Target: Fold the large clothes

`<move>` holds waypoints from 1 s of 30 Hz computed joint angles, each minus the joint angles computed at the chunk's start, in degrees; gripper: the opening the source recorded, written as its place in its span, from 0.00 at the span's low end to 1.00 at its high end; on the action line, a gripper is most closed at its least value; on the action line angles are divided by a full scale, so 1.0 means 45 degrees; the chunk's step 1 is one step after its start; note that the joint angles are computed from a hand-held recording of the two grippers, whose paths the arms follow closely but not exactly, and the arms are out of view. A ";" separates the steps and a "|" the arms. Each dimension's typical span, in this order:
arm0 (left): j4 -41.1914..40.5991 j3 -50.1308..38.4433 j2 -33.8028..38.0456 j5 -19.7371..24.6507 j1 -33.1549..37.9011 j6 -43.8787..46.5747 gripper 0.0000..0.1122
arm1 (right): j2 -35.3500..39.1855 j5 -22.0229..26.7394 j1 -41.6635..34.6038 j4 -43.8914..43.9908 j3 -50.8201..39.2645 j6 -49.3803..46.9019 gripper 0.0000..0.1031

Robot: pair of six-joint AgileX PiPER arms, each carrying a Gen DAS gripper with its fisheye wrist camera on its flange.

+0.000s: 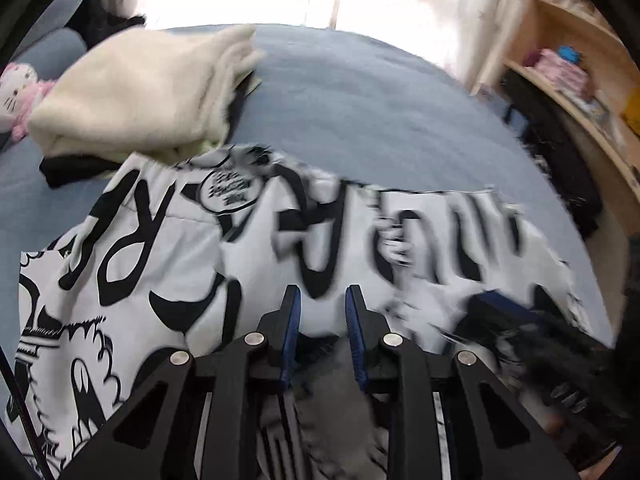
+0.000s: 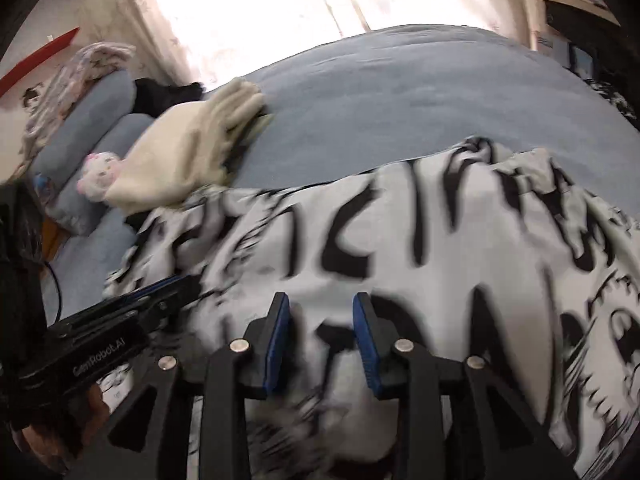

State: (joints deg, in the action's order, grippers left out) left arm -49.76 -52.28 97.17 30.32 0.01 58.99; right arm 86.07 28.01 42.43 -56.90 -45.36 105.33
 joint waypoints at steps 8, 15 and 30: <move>-0.1062 -0.0319 0.1477 0.0504 0.1395 0.0823 0.04 | -0.2407 -0.0433 -0.1951 -0.0739 0.3390 0.2438 0.00; -0.0794 0.0434 0.0041 0.1161 0.1595 0.0592 0.05 | -0.3951 0.0565 -0.0174 0.0139 0.3206 0.2339 0.04; 0.0335 0.3744 -0.2553 0.2120 0.0924 0.0869 0.07 | -0.0980 0.2863 0.3697 0.2080 0.0650 0.0748 0.33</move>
State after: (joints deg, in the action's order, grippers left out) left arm -48.25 -35.43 85.68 39.86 4.17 62.90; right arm 81.66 40.90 59.07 -47.54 -42.43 108.70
